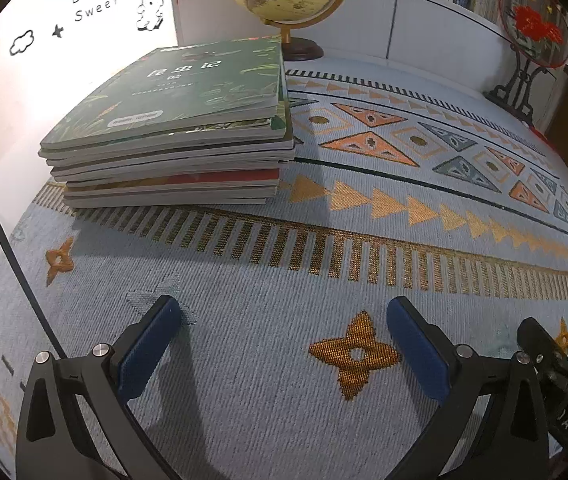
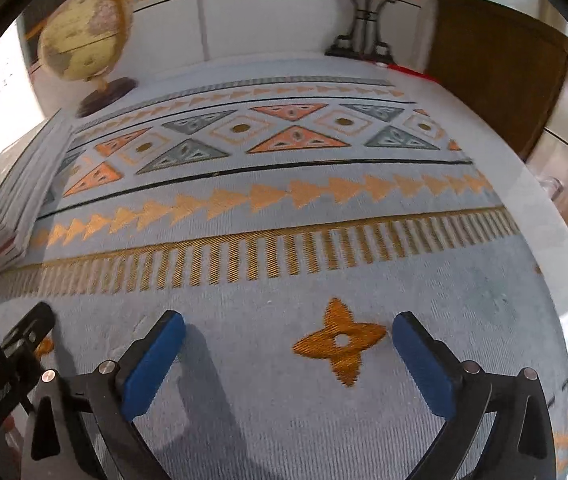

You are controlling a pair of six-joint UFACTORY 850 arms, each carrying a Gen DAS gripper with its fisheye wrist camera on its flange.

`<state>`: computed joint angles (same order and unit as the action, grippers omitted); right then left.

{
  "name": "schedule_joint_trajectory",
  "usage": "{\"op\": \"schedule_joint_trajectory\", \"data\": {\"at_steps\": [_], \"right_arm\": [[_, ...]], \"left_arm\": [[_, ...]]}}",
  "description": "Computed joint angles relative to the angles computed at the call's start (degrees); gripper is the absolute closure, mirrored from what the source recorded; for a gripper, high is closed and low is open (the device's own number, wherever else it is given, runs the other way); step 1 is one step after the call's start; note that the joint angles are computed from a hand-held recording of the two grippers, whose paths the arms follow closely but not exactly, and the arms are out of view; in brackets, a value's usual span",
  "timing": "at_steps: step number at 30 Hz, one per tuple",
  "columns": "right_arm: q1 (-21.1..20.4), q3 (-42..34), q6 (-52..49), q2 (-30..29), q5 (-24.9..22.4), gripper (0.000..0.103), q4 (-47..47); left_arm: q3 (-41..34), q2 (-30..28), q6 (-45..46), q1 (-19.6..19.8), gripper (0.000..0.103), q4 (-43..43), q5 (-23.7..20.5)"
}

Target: Organize books

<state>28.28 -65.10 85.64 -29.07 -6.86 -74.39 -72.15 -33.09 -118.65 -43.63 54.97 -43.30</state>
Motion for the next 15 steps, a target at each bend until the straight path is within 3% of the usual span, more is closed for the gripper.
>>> {"op": "schedule_joint_trajectory", "data": {"at_steps": [3, 9, 12, 15], "right_arm": [[-0.1, 0.3, -1.8, 0.2, 1.0, 0.0, 0.2], [0.4, 0.5, 8.0, 0.2, 0.4, 0.0, -8.6], [0.6, 1.0, 17.4, 0.3, -0.3, 0.0, -17.4], [0.6, 1.1, 19.1, 0.3, -0.3, 0.0, -19.0]], "left_arm": [[1.2, 0.8, 0.6, -0.1, 0.0, 1.2, 1.4], [1.9, 1.4, 1.0, -0.3, 0.0, 2.0, 2.0], [1.8, 1.3, 1.0, -0.2, 0.0, 1.9, 2.0], [1.9, 1.3, 1.0, -0.2, 0.0, 1.9, 2.0]]}}
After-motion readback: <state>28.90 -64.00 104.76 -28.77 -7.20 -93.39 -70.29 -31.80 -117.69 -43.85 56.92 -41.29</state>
